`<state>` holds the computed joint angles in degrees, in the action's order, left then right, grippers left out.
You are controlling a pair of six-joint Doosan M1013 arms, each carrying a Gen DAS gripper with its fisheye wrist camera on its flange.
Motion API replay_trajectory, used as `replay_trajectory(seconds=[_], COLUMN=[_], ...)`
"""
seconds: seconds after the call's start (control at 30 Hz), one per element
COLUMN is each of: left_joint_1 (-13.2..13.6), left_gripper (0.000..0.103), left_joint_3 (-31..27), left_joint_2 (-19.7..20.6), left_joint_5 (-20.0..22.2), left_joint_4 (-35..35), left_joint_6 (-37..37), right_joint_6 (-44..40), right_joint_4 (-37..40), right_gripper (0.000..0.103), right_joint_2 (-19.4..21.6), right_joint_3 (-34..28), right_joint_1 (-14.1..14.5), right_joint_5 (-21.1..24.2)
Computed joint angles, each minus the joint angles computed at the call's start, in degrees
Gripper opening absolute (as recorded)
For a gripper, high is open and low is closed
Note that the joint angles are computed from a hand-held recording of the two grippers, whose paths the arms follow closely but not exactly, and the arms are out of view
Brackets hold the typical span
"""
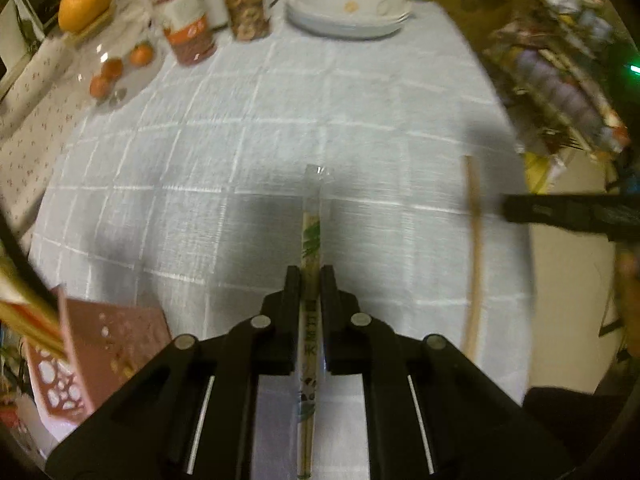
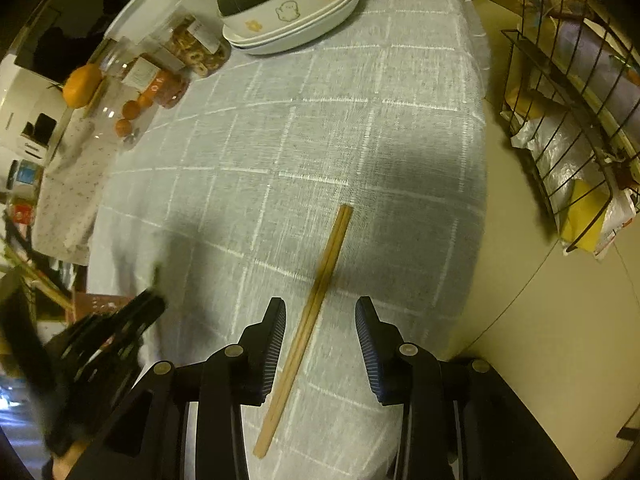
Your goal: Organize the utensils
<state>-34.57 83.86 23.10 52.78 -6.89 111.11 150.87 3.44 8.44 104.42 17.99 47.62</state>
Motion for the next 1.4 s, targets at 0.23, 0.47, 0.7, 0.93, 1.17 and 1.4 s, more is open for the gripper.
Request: replay_trajectory(seconds=[0.23, 0.47, 0.7, 0.93, 1.17, 1.4], left_joint_1=[1.89, 3.93, 5.44, 7.74, 10.89, 13.26], left_gripper=[0.011, 0.011, 0.011, 0.011, 0.011, 0.011], left_joint_3=[3.27, 5.94, 6.7, 7.18, 8.5, 11.32], left_joint_2=[-4.5, -7.53, -8.66, -10.33, -12.58, -14.08], left_joint_5=[-2.79, -4.49, -5.6, -6.81, -11.62, -21.67], left_joint_4=[-5.02, -10.7, -14.41, -19.69, -30.22, -46.45], left_joint_6=[8.71, 12.56, 14.32, 16.56, 21.55, 33.54], right_joint_6=[-0.2, 2.36, 1.72, 3.6, 8.39, 13.18], right_joint_4=[-2.44, -7.47, -6.25, -11.81, -24.74, -34.31], right_gripper=[0.036, 0.015, 0.007, 0.006, 0.005, 0.005], right_joint_2=[3.82, 5.66, 4.86, 2.58, 0.3, -0.09], right_joint_3=[-2.97, -4.68, -4.12, -5.61, -7.94, -9.75], right_joint_1=[0.51, 1.6, 1.95, 4.82, 9.95, 12.98], right_joint_5=[3.8, 6.36, 3.13, 2.55, 1.8, -0.2])
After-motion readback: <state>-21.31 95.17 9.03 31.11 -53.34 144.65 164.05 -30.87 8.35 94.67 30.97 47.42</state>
